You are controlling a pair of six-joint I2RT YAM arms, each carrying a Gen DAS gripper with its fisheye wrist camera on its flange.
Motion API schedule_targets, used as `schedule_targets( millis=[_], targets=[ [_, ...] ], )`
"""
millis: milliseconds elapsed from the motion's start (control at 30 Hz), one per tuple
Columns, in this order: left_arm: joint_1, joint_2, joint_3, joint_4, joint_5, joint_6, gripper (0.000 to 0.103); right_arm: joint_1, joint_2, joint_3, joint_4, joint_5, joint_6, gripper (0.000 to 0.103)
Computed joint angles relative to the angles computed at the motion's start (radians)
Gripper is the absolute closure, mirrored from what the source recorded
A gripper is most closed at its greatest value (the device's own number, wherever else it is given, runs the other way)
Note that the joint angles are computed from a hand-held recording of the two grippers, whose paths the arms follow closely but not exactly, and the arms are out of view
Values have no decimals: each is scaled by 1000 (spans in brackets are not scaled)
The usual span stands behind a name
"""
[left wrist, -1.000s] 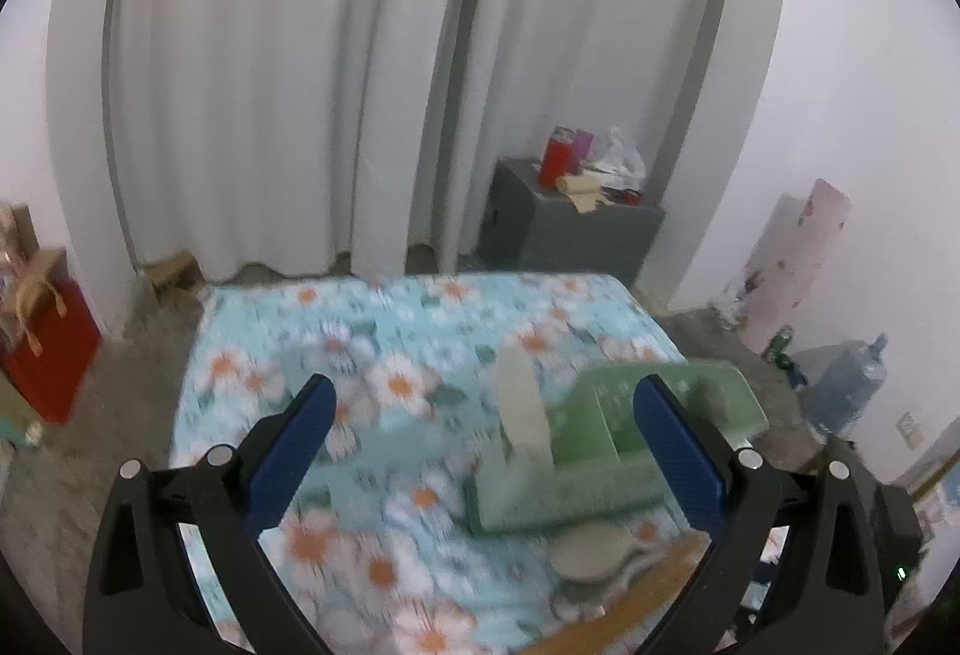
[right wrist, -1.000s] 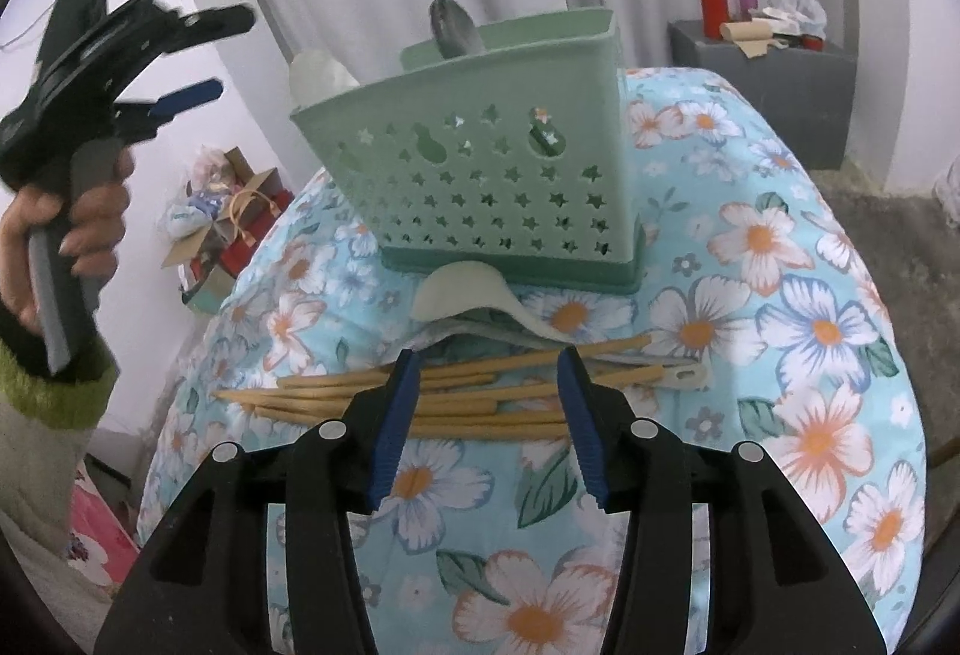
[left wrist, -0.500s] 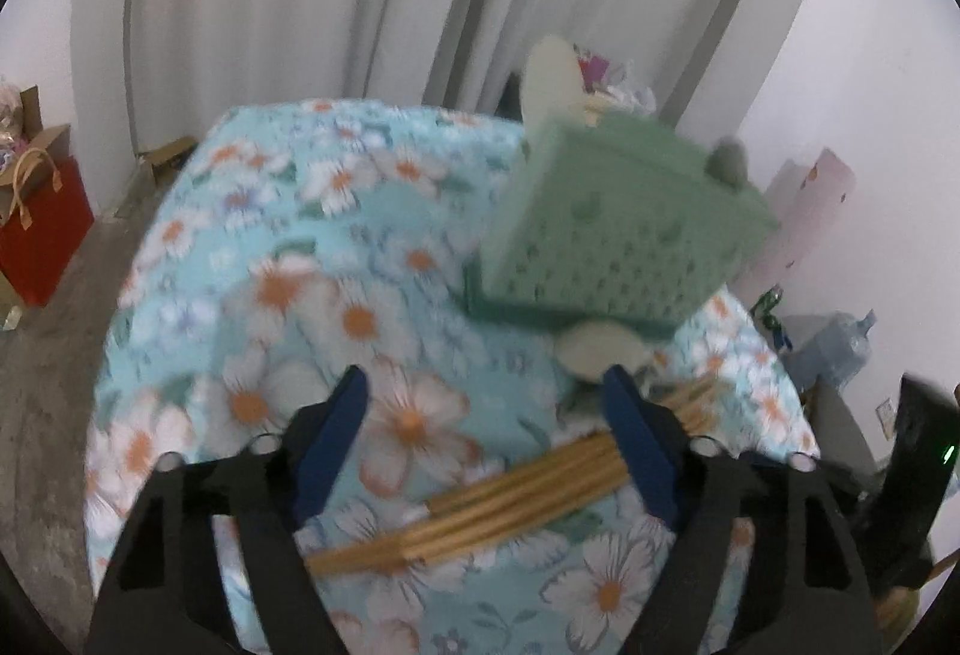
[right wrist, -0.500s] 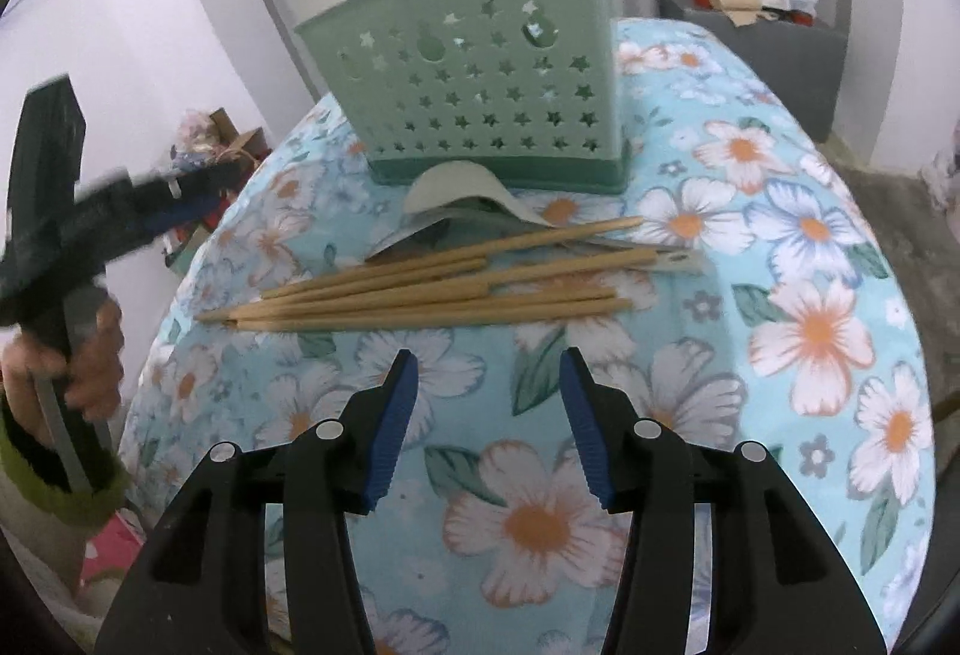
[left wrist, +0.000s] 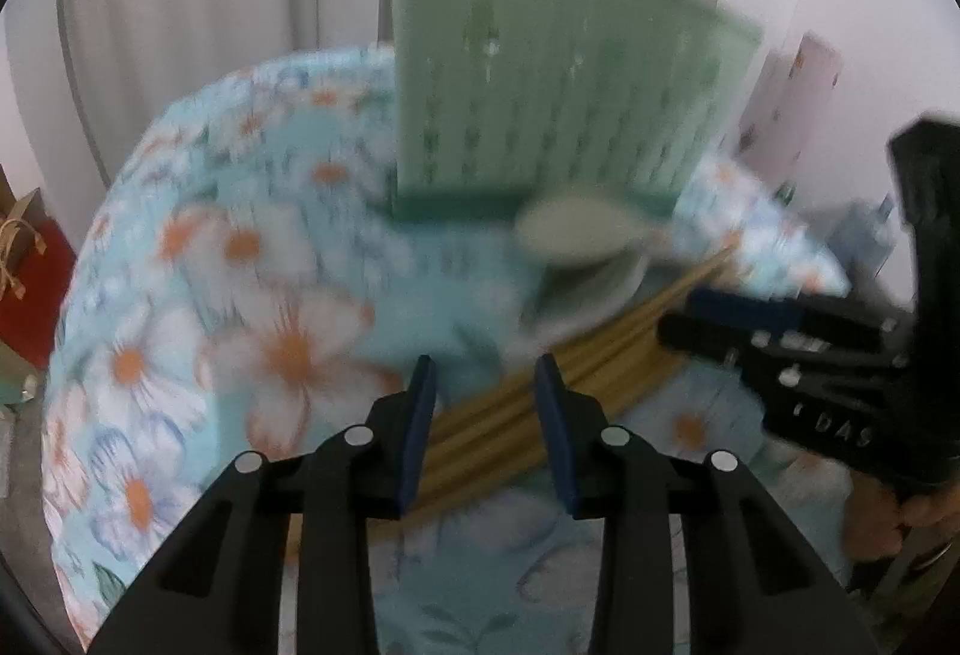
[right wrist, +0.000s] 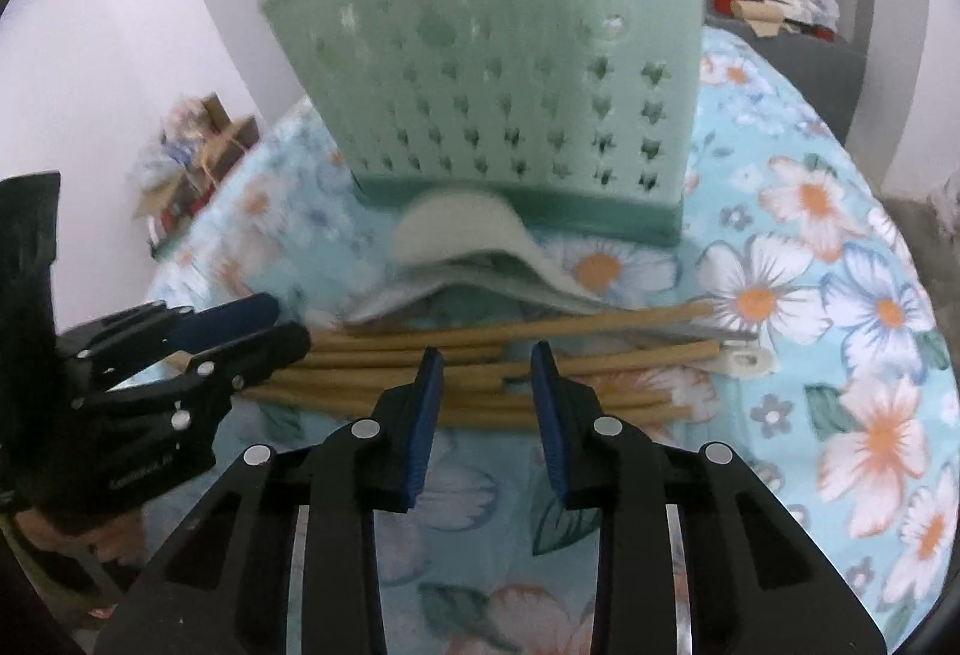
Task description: Organize utensils
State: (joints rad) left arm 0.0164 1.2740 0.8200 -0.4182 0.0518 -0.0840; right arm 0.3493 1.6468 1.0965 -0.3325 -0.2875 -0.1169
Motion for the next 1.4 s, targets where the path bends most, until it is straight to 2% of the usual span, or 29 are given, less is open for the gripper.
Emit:
schedule_targets(
  millis=[100,300,433,533,700,867,1167,1300,1400],
  targets=[
    [-5,-50,-42,15,-7,-4,70,34,-41,-47,6,74,-41,74],
    [12,-99,-76,-4,23,-26,70,0,-116,-116,-10,39,-52,74],
    [-9,-136,-102,-16,1,-45,70,26,-155,-160,0,83,-53,74],
    [3,-166,-110,-43,14,-59,70,1,-154,-158,-57,36,-46,71],
    [20,-229,-111,-91,43,-98,67,-42,-200,-174,-80,-27,-34,67],
    [3,-281,-89,-87,45,-114,63,-76,-240,-176,-78,-78,-31,64],
    [1,-200,-16,-47,59,-112,62,-92,-232,-146,-53,-102,-15,62],
    [-31,-142,-3,-23,15,-64,62,-92,-218,-138,-32,-92,-12,61],
    [-72,-87,7,-13,-50,10,62,-98,-189,-117,-35,-94,-6,61]
  ],
)
